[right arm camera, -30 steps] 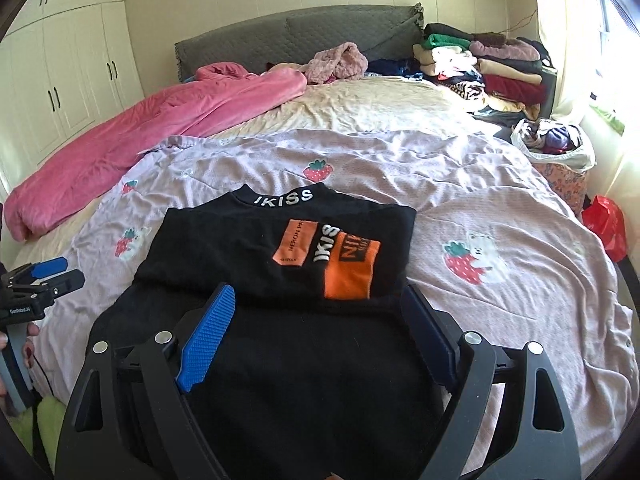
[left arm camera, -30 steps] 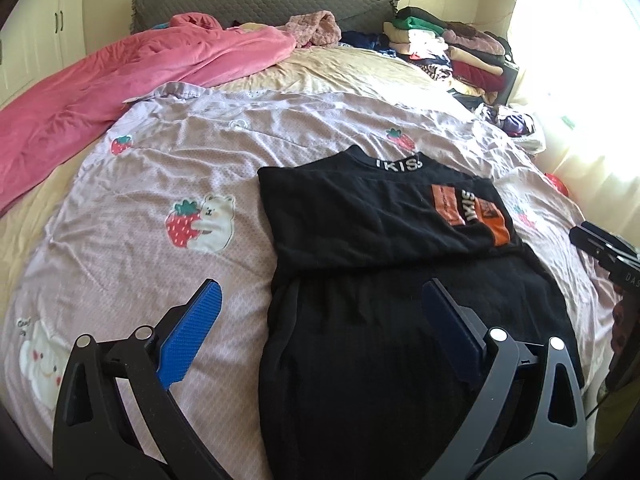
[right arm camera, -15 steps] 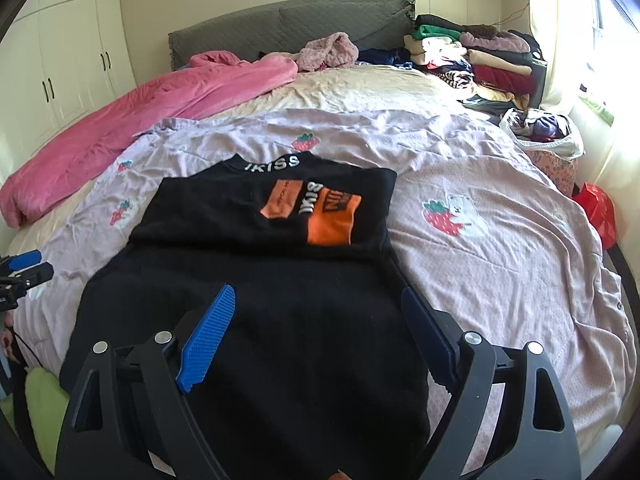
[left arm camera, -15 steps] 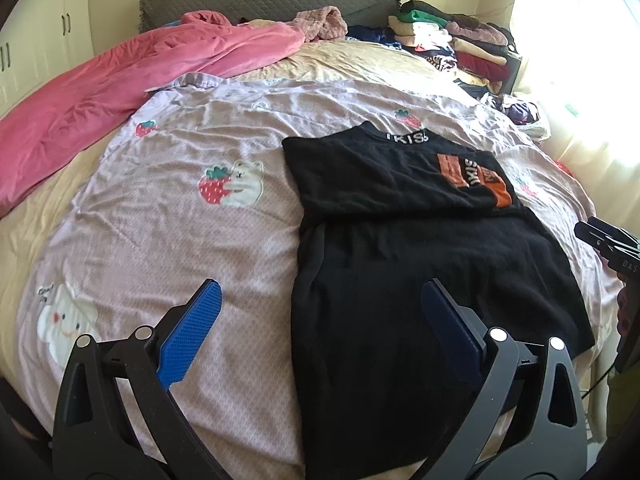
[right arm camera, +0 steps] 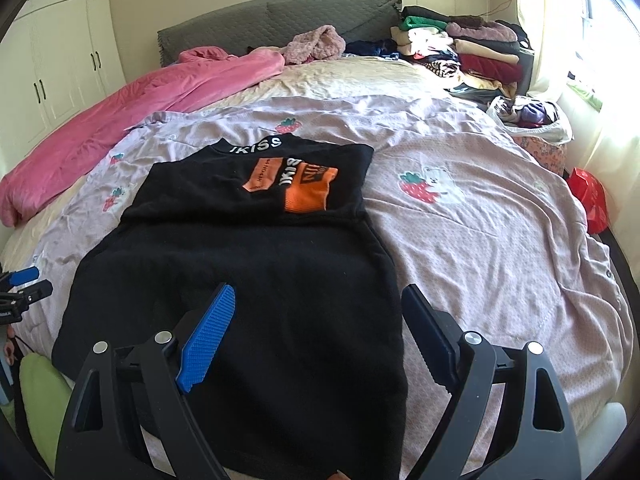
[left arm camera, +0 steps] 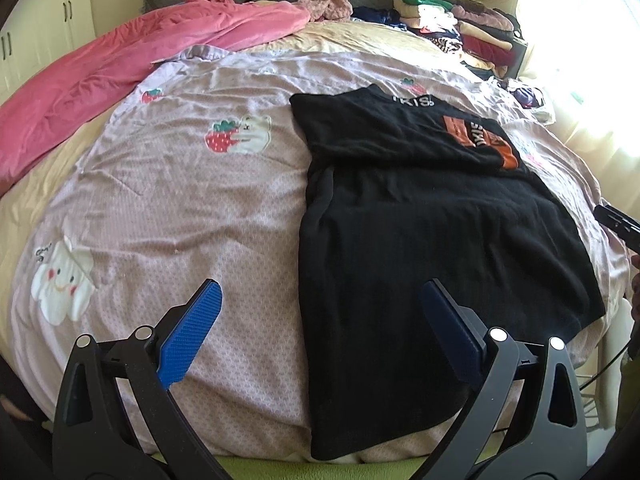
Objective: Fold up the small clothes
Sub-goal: 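Move both open tools down to the sweatshirt hem, then close both grippers on the sweatshirt hem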
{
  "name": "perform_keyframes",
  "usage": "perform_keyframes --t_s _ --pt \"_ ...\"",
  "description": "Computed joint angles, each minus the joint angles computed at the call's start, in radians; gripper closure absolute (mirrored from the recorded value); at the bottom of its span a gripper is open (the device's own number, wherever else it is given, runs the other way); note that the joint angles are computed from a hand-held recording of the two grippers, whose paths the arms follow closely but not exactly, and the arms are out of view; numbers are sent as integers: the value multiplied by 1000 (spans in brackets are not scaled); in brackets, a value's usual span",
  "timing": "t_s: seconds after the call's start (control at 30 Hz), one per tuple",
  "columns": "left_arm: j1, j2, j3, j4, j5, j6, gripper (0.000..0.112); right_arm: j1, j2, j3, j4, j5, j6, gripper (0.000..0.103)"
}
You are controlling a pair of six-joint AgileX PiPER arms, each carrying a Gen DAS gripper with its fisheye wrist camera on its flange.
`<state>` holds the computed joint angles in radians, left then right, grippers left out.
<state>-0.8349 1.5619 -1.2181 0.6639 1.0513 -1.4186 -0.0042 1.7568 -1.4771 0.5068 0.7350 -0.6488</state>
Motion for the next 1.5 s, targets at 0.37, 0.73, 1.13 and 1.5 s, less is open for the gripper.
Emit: perform_keyframes --t_s 0.37,0.73,1.13,1.5 --pt "-7 -26 95 -45 -72 -36 19 -60 -34 69 3 7 -33 19" --pt "-26 -55 198 -73 -179 -113 25 -126 -44 146 -31 16 -66 19" --pt "-16 -45 230 -108 -257 -99 82 -214 -20 183 78 125 -227 49" --pt "-6 -34 230 -155 -292 -54 81 -191 48 171 61 137 -217 68"
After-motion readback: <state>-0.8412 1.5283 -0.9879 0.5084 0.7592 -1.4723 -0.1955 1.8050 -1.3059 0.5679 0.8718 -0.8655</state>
